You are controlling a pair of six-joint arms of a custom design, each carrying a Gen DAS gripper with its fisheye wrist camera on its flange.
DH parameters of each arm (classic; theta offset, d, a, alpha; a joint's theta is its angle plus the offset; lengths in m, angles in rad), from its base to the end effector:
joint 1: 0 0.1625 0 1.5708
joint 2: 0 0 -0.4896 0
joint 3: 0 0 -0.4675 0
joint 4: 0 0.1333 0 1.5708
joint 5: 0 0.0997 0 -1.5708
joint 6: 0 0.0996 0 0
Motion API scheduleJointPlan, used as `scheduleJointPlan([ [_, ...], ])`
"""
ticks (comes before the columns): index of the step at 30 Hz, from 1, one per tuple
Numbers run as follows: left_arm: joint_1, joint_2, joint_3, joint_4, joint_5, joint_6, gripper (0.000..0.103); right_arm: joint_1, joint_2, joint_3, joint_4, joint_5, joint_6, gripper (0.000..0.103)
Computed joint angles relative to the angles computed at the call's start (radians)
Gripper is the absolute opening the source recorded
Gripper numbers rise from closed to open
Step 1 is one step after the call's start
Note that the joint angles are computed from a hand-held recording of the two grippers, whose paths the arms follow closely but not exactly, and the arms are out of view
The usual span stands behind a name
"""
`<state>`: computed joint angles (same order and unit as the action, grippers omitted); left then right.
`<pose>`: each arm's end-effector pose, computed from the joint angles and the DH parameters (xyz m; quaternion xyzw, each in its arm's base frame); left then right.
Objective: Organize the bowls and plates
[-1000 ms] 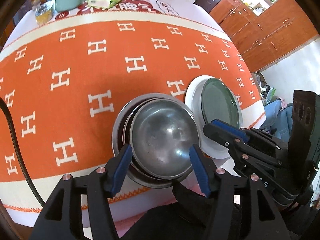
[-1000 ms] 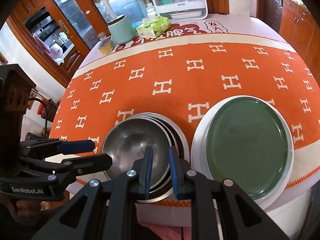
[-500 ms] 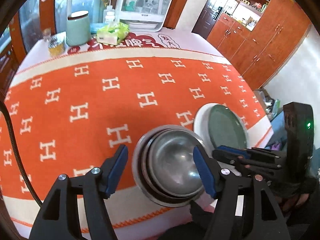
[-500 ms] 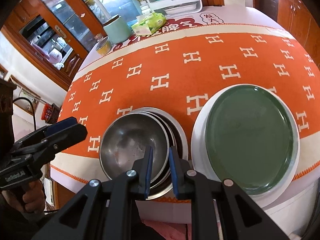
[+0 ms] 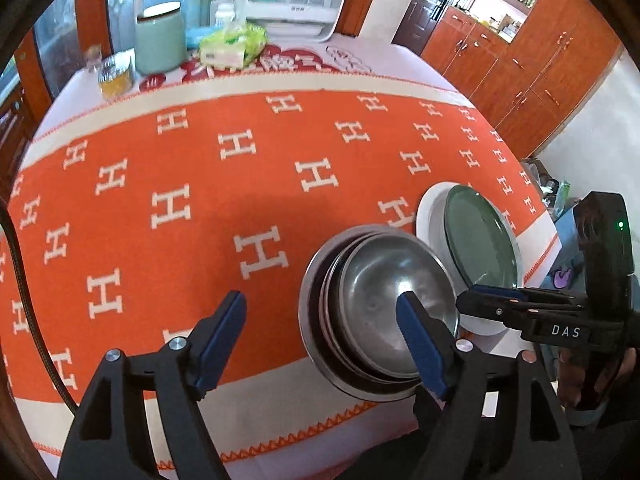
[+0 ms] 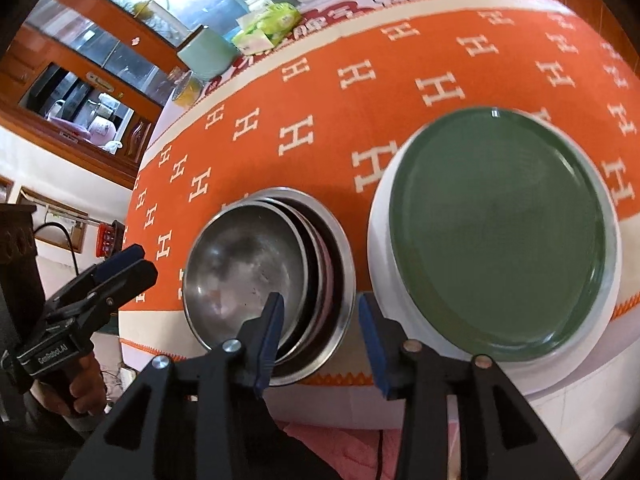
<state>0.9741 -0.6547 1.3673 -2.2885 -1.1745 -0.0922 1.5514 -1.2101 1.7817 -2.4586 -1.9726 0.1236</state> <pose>-0.3312 -0.7932 0.0636 0.2442 0.9495 -0.0688 0.1844 0.0810 -0.6909 0.3116 -0.1005 -0.9629 0.1643 0.1888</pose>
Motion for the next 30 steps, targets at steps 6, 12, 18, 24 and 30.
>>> scheduleJointPlan([
  [6,0.031,0.025,-0.038,0.083,-0.064,-0.075,0.077,-0.026,-0.01,0.005,0.018,0.064,0.044,0.04],
  [12,0.059,0.051,-0.075,0.153,-0.118,-0.126,0.077,-0.051,-0.009,-0.004,0.053,0.131,0.081,0.04],
  [18,0.08,0.083,-0.118,0.221,-0.163,-0.169,0.077,-0.066,0.008,-0.033,0.1,0.162,0.099,0.04],
  [24,0.089,0.116,-0.16,0.264,-0.188,-0.179,0.077,-0.074,0.03,-0.07,0.153,0.168,0.108,0.04],
  [30,0.095,0.147,-0.205,0.306,-0.2,-0.188,0.077,-0.073,0.049,-0.107,0.195,0.155,0.118,0.04],
])
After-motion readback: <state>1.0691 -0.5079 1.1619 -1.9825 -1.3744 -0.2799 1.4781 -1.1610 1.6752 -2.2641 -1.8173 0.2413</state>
